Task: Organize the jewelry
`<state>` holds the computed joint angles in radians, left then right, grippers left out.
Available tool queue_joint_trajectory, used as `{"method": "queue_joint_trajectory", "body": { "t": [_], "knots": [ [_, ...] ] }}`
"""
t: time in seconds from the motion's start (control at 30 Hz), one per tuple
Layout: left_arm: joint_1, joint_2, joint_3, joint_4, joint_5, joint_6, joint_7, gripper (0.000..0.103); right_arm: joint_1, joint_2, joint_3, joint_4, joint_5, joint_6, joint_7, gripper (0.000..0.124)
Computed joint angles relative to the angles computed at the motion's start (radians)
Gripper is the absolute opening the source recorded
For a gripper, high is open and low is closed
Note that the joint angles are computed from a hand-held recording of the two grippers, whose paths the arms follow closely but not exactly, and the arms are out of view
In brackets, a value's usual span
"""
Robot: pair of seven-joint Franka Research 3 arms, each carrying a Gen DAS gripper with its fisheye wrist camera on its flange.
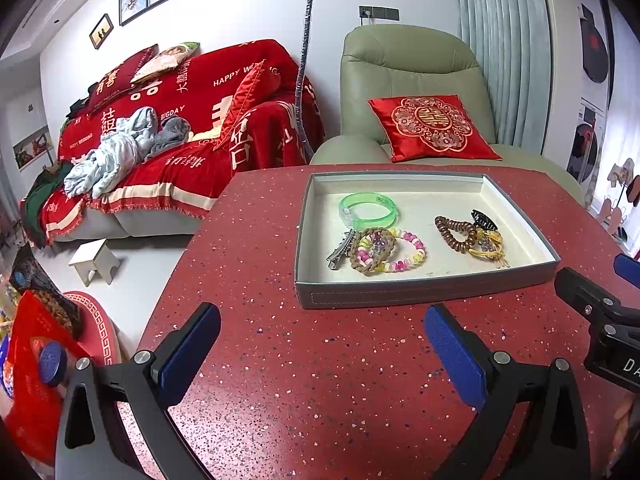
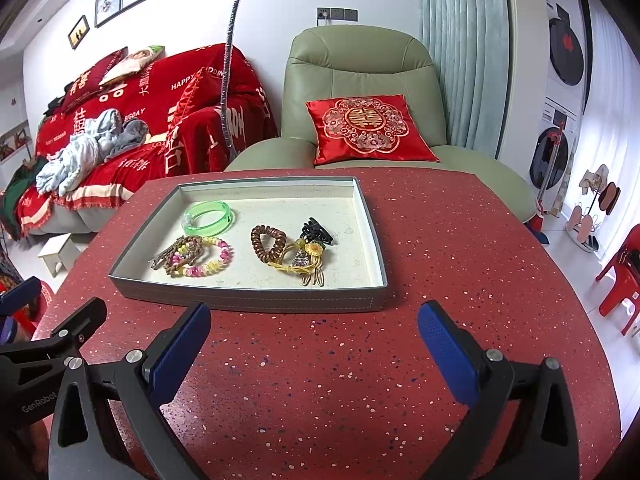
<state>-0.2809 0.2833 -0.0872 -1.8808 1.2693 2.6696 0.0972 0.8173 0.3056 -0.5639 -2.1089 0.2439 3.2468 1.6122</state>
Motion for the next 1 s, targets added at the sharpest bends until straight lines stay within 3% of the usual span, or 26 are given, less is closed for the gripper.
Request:
{"method": "queue_joint_trajectory", "body": {
  "t": [1.0],
  "knots": [
    [0.000,-0.002,0.000,0.001,0.001,0.002,-0.004,0.103,0.023,-0.001,-0.016,0.005,-0.002,0.000,0.004,0.103]
  ]
}}
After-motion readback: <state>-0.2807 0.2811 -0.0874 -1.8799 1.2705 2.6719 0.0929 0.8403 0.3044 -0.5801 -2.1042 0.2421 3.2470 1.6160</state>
